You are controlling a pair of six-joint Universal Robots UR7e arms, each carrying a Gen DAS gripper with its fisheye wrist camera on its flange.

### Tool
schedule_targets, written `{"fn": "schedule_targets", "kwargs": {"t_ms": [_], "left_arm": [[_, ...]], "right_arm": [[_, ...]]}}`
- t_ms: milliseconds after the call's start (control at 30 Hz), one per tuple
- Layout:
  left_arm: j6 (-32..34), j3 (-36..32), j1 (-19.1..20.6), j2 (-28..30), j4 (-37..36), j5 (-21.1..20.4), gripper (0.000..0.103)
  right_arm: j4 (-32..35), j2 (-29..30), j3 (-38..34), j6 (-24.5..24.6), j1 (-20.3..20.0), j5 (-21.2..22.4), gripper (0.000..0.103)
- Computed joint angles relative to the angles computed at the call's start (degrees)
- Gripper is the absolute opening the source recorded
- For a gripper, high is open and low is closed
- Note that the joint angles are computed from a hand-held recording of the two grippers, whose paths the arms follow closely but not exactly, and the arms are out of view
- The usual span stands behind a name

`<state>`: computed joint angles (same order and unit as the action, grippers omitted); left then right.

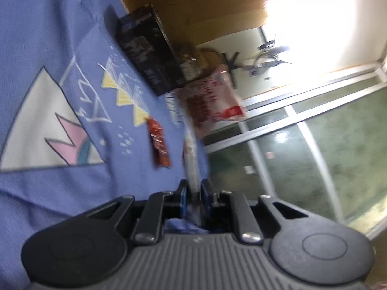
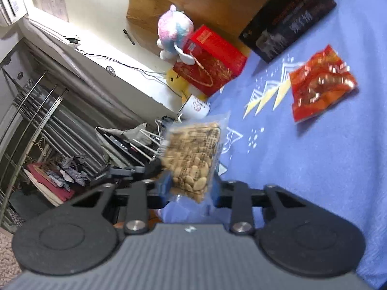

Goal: Organize snacks
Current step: 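Grasp the clear sunflower-seed packet with the left gripper, then carry the seed packet into the tin box and release it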

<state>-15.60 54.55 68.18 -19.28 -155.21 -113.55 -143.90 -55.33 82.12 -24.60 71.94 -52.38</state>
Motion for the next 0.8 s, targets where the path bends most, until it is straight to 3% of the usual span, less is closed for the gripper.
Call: {"fn": "schedule_targets", "kwargs": {"t_ms": [67, 200, 300, 467, 667, 800], "left_arm": [[2.3, -1.8, -1.2, 0.3, 3.2, 5.8, 0.017], [9.5, -6.1, -4.6, 1.8, 8.7, 19.0, 0.025], [13.6, -8.6, -6.2, 3.4, 10.6, 24.9, 0.028], [14.9, -10.3, -6.5, 5.0, 12.3, 28.5, 0.027], [17.9, -8.9, -7.9, 4.9, 10.1, 33.0, 0.028], [18.4, -10.7, -8.5, 5.6, 11.5, 34.5, 0.028]], "right_arm": [[-3.0, -0.3, 0.7, -0.3, 0.5, -1.6, 0.022], [-9.5, -0.2, 1.2, -1.4, 2.9, -11.1, 0.022], [-12.6, 0.1, 1.3, -1.6, 3.7, -15.4, 0.022], [-13.3, 1.1, 0.6, -3.3, 4.2, -21.4, 0.022], [-12.5, 1.4, 0.1, -3.6, 3.4, -21.3, 0.022], [-13.9, 1.2, 0.4, -5.5, 4.6, -24.2, 0.022]]}}
